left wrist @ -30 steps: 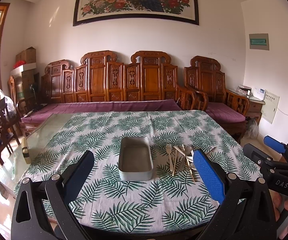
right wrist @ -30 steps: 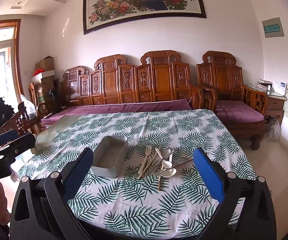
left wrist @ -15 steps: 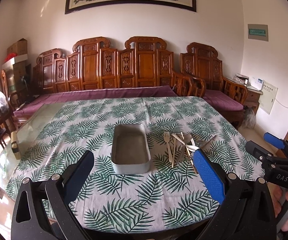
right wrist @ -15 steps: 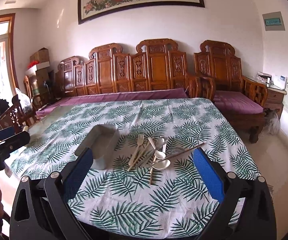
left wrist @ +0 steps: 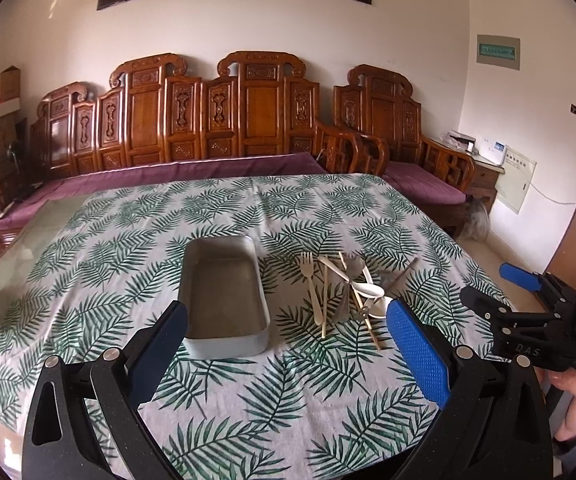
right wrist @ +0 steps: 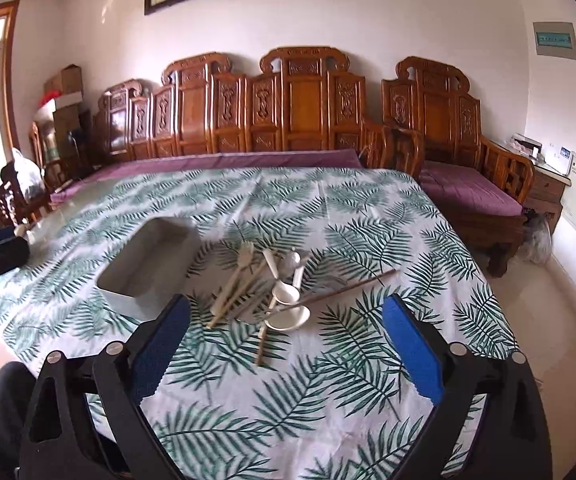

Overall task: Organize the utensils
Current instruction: 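Reach the right tool into the utensil pile and grasp a wooden chopstick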

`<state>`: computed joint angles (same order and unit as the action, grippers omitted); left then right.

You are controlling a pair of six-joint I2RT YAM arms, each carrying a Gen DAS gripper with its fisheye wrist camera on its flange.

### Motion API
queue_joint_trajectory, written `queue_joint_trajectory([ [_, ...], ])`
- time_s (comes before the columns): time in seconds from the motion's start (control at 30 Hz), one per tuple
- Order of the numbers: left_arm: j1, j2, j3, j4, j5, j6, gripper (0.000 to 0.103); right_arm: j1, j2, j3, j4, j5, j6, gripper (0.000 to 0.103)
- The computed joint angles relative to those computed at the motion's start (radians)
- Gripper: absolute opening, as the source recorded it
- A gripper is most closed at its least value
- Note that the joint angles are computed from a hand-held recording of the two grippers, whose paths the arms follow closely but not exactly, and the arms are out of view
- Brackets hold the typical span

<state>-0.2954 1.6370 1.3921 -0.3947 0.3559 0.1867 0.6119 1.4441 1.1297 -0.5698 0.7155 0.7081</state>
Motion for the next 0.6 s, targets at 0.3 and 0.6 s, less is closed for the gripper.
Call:
queue_joint_trajectory([
  [0.3,-0.042,0.134,0.102,-0.018,0.019,0.034,0.096,-0.180,0.080,-0.013,0.095,-0.163,-0.178,0.078],
  [0.6,-0.114,0.294,0.227,-0.074,-0.017,0.058,0.085,-0.356,0.195,-0.014,0.186,-0.350,-0.281,0.056],
])
